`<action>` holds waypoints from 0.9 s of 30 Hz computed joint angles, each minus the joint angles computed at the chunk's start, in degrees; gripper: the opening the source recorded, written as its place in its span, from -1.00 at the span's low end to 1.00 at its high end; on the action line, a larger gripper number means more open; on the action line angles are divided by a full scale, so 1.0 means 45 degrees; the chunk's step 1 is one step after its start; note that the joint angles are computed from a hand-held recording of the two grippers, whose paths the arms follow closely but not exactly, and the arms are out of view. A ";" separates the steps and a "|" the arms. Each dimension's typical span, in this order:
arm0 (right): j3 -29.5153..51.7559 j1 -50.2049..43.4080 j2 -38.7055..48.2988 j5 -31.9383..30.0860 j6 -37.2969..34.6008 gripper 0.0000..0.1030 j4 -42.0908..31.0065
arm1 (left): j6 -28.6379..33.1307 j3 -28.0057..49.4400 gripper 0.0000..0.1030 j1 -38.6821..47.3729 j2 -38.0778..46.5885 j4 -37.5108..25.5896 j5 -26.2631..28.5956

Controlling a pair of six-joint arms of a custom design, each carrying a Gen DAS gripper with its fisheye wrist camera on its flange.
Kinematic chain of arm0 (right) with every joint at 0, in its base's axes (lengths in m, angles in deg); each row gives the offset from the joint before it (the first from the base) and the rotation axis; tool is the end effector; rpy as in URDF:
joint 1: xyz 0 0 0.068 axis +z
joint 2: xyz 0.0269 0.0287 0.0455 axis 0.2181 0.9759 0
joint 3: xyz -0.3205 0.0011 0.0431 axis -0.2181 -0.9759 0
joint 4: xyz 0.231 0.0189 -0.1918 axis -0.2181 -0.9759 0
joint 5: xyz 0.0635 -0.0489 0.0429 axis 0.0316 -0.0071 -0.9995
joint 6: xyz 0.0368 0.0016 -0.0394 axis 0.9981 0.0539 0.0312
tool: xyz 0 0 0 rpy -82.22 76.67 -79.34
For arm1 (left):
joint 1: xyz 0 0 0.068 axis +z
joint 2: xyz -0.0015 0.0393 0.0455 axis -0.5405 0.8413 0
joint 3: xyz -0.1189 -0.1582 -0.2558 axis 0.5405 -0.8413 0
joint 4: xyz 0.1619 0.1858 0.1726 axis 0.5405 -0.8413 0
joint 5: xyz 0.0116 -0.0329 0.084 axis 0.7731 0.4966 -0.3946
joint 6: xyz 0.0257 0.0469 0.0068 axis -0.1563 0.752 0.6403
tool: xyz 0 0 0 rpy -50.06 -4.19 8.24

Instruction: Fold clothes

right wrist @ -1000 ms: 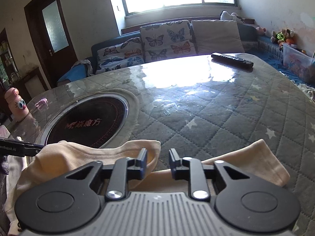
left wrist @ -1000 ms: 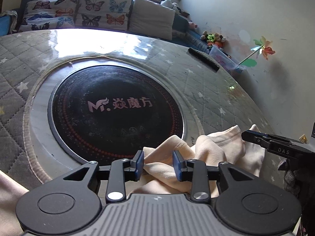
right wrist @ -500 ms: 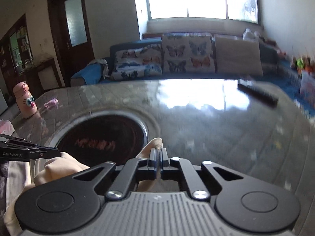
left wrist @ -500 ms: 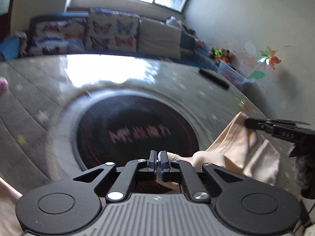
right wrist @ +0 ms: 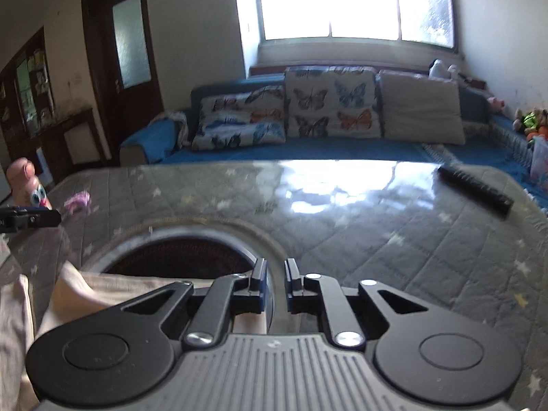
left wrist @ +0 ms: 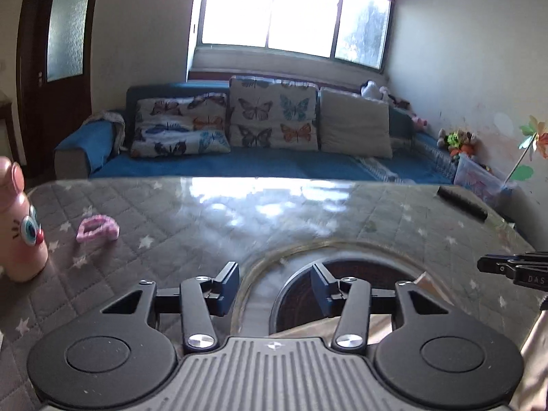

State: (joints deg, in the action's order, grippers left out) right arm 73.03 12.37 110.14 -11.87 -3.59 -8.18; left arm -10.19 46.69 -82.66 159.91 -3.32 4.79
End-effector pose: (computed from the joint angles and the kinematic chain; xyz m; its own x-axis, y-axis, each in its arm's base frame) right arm 0.3057 0.0152 0.0335 -0.5666 -0.2466 -0.7862 -0.5119 0.8530 0.1014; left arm 0.1703 -0.1663 0.0550 -0.5590 -0.1862 -0.8080 -0.1475 0.9812 -0.1241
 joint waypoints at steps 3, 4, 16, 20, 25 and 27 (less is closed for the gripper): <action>0.0668 0.0321 0.0589 0.0094 -0.0402 -0.78 -0.1140 | -0.0191 -0.0383 0.02 0.0035 0.0513 0.0462 0.1017; 0.0876 0.0459 0.0753 0.0184 -0.0488 -0.78 -0.1428 | -0.0308 -0.0411 0.03 -0.0077 0.0788 0.0527 0.1236; 0.2378 0.2021 0.2055 0.1795 -0.0741 -0.68 -0.1636 | -0.0121 -0.0321 -0.17 0.0798 0.3234 0.2135 0.2233; 0.2240 0.2244 0.2249 0.2324 -0.0443 -0.90 -0.0757 | 0.0436 -0.0137 -0.87 0.1245 0.3579 0.2604 0.2565; 0.1255 0.1775 0.1889 0.2397 0.0567 -0.91 0.1642 | 0.0846 -0.0085 -0.89 0.1293 0.3689 0.3237 0.1821; 0.1617 0.1770 0.2039 0.2598 0.0517 -0.90 0.1158 | 0.1098 0.0045 -0.89 0.1450 0.3749 0.3402 0.1809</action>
